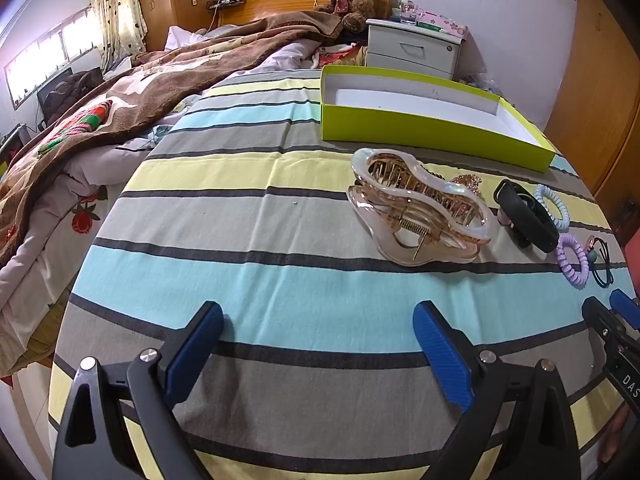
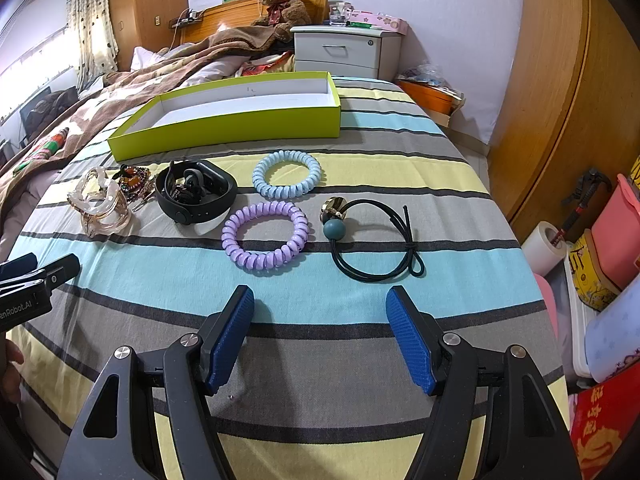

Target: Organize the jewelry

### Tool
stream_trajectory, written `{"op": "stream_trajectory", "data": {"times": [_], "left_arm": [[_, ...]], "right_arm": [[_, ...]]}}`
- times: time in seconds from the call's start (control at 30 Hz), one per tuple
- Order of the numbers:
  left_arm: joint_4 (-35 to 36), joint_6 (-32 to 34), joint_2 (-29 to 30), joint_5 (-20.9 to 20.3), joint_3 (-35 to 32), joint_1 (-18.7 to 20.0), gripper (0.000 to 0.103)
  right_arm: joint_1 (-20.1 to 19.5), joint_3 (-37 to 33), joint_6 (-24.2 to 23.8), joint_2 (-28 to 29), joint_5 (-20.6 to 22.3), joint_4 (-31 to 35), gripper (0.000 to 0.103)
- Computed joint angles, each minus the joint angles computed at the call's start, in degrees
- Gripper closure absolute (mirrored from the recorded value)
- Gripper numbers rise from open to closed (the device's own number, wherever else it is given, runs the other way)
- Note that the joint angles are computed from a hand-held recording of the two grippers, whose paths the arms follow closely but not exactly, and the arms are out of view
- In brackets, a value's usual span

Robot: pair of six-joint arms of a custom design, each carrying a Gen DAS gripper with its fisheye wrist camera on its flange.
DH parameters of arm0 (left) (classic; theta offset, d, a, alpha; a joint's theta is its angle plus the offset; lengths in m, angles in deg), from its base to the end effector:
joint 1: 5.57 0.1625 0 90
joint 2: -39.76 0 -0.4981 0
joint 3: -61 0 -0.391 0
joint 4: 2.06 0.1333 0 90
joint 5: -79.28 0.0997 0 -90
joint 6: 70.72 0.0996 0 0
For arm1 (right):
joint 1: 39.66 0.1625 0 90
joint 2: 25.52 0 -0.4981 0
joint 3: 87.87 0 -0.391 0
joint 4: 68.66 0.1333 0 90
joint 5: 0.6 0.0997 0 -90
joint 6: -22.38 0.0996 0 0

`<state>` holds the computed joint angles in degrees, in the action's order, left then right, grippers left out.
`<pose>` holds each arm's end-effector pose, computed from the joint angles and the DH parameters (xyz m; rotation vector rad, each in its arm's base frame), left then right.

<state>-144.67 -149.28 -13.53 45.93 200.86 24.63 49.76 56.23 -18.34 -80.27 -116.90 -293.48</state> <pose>-0.2137 -0.3749 0.0704 -0.0013 2.1569 -0.8412 0.0849 -0.4264 0.1868 0.5904 -2.2863 0.7279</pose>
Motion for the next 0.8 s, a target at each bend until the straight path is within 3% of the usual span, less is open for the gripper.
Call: {"op": "stream_trajectory", "data": {"times": [0.47, 0.63, 0.8], "left_arm": [[-0.2, 0.0, 0.1, 0.1, 0.0, 0.0, 0.006], [-3.8, 2.0, -0.7, -1.1, 0.7, -0.3, 0.008], [2.3, -2.3, -1.8, 2.4, 0.4, -3.1, 0.009]], "right_arm": [[0.1, 0.1, 0.0, -0.1, 0.0, -0.1, 0.034], [0.2, 1.6, -0.8, -1.4, 4.7, -2.6, 0.034], [2.0, 1.4, -0.1, -2.8, 6.1, -2.7, 0.034]]}}
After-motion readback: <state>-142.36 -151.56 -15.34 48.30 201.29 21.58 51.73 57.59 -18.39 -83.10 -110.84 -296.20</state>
